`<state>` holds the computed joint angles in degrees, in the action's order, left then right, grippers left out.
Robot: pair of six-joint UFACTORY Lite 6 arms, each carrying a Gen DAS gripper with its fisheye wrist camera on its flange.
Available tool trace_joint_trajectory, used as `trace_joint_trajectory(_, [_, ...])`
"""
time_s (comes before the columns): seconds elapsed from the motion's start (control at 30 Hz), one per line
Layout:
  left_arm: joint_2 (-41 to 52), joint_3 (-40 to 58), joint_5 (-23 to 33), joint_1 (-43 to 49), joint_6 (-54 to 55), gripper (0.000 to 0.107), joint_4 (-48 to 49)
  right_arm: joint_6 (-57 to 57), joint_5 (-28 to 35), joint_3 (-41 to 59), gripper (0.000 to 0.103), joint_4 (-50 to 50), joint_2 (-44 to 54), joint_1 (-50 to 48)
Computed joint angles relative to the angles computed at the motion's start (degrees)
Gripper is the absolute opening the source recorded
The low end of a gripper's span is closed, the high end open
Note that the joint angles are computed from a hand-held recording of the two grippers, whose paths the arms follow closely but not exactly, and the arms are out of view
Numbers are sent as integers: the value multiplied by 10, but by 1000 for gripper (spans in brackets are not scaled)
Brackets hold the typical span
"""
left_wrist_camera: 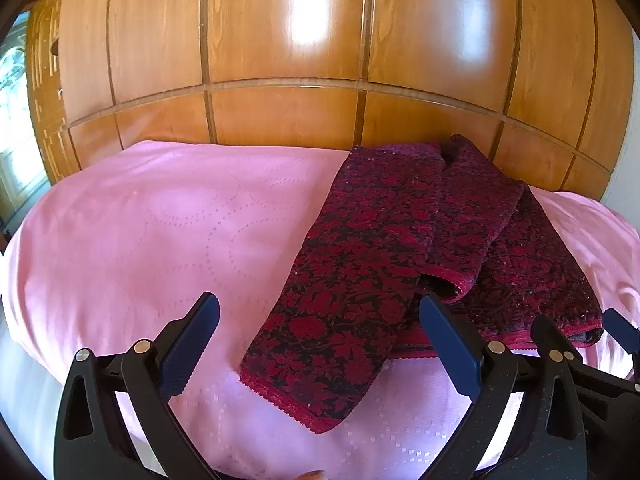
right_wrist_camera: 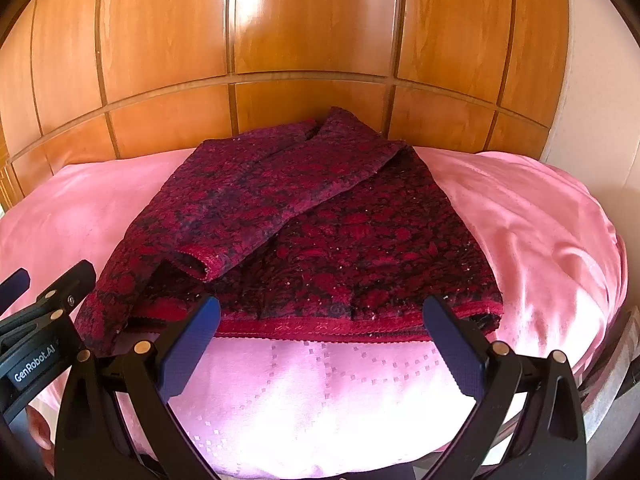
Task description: Fold small clothes
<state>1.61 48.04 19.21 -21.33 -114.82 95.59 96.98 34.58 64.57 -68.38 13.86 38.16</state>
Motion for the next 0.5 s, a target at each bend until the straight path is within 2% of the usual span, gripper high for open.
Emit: trace_joint_trajectory(0.5, [-2,2,-9,8,30,99,-24,-11,0,-2,101,10,3,1])
